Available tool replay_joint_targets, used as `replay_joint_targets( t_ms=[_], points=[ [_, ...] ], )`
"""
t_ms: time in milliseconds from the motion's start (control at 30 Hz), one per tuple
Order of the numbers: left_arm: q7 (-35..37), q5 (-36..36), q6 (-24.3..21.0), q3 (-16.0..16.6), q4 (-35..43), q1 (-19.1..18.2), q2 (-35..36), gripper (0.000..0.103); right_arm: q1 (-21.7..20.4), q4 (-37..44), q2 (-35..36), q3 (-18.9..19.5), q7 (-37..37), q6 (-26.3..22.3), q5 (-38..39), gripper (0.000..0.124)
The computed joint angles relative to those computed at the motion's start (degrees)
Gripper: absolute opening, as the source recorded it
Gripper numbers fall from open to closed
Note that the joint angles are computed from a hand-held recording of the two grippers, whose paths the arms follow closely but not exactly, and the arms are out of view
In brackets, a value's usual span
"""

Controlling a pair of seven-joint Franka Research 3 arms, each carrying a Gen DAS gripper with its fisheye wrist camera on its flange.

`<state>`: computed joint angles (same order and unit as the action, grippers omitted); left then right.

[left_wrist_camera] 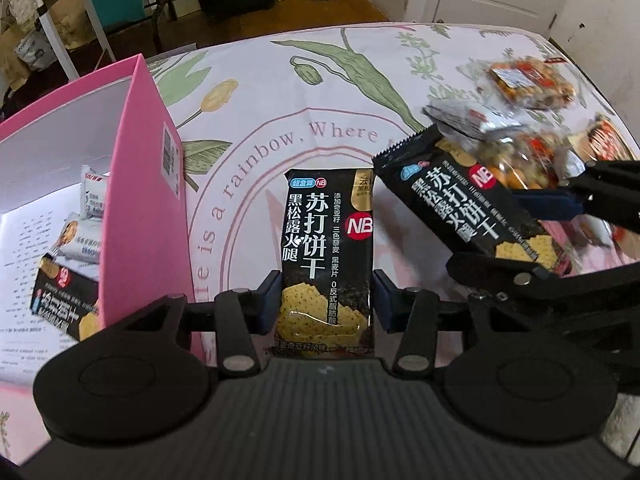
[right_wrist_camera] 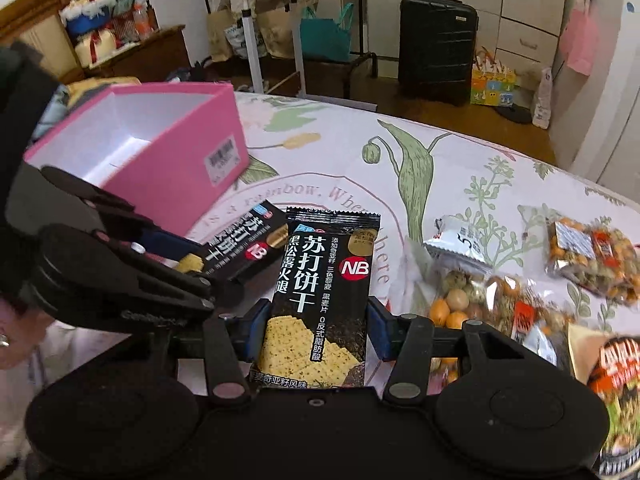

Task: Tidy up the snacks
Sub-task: 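Grasp a black cracker pack with each gripper, then carry both black cracker packs into the pink box and open both grippers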

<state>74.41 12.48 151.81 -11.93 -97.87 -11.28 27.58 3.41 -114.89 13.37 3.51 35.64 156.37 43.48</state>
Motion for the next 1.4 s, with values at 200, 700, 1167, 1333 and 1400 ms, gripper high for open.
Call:
replay_joint_targets(
  t_ms=[200, 700, 1167, 1333, 1400],
  points=[
    [2.82, -5.08, 1.05, -2.75, -6.64, 2.21, -5.87, 0.046, -0.16, -3.95, -5.18, -1.22, 1.44, -4.53, 0.27, 0.056],
    [7.97, -16.2, 1.08, -3.02, -23.54, 2.67, -21.38, 0.046, 1.73, -9.94, -15.5, -4.62, 2.25, -16.34, -4.08, 0.056],
    [11.64, -17.95, -4.97, 4.28, -29.5, 4.41, -34.96, 0.046, 6.25, -7.23, -19.23, -3.82, -5.97, -22.54, 0.16, 0.056],
    [13.9, -18.19, -5.42, 6.42, -28.64, 5.53, -36.35, 0.046, 8.7, -2.35, -15.74, -2.27, -8.44, -21.1, 2.34, 0.056],
    [13.55, -17.25, -4.95, 6.84, -27.66, 6.55, -35.79, 0.046, 9.53, 0.66, -12.85, -1.36, -8.59, -19.74, 3.36, 0.056]
  ],
)
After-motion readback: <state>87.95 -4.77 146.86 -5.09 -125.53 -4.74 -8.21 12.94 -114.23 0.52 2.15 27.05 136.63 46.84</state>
